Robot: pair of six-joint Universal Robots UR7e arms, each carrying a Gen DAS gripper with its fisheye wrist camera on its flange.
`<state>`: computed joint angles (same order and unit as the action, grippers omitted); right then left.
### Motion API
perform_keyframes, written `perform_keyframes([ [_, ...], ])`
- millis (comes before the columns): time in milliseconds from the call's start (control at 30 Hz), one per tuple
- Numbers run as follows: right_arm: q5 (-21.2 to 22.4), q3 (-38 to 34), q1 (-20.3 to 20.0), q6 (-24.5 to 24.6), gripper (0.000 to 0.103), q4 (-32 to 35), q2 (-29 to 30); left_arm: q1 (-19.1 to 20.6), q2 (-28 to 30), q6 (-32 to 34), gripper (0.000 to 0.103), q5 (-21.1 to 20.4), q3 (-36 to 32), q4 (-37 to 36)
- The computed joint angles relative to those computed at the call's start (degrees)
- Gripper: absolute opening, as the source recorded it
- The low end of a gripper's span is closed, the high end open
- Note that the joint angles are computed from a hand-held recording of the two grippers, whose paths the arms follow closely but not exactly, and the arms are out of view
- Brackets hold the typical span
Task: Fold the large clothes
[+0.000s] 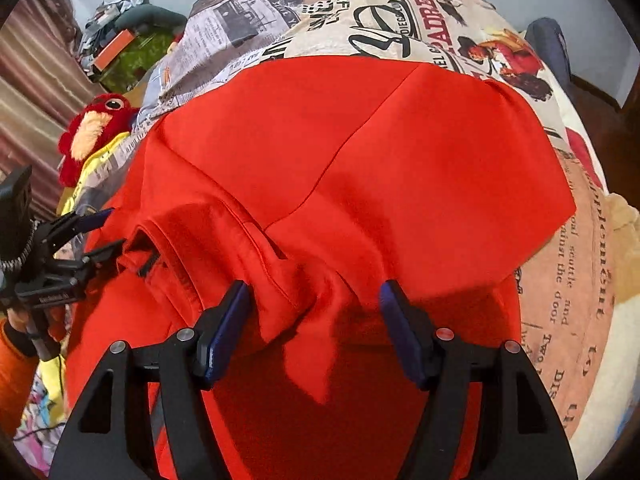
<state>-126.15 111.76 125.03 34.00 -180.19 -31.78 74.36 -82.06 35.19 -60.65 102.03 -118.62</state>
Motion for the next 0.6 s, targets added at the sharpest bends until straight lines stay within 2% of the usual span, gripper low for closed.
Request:
perform_keyframes([
  [167,-2.65,-0.46,1.19,4.42,0.064,4.51,-1.13,-0.37,-0.73,-2.52,0.078,1.31,-2.46,3.61],
  [267,-4.69,0.92,2.36,7.38,0.064,5.82,-2.95,-0.29,-1.12,-2.61,0.078,2.2,-4.24,2.82],
  [400,-10.79,3.03,5.0,13.35,0.064,10.53,-6.13,0.83,-0.48,-5.03,0.078,4.74,-9.13,2.64],
  [600,-12.91,7.65,7.51,21.41,0.065,13.42,-10.08,3.94,0.01,-11.55,0.078,5.93,-15.88,12.99],
])
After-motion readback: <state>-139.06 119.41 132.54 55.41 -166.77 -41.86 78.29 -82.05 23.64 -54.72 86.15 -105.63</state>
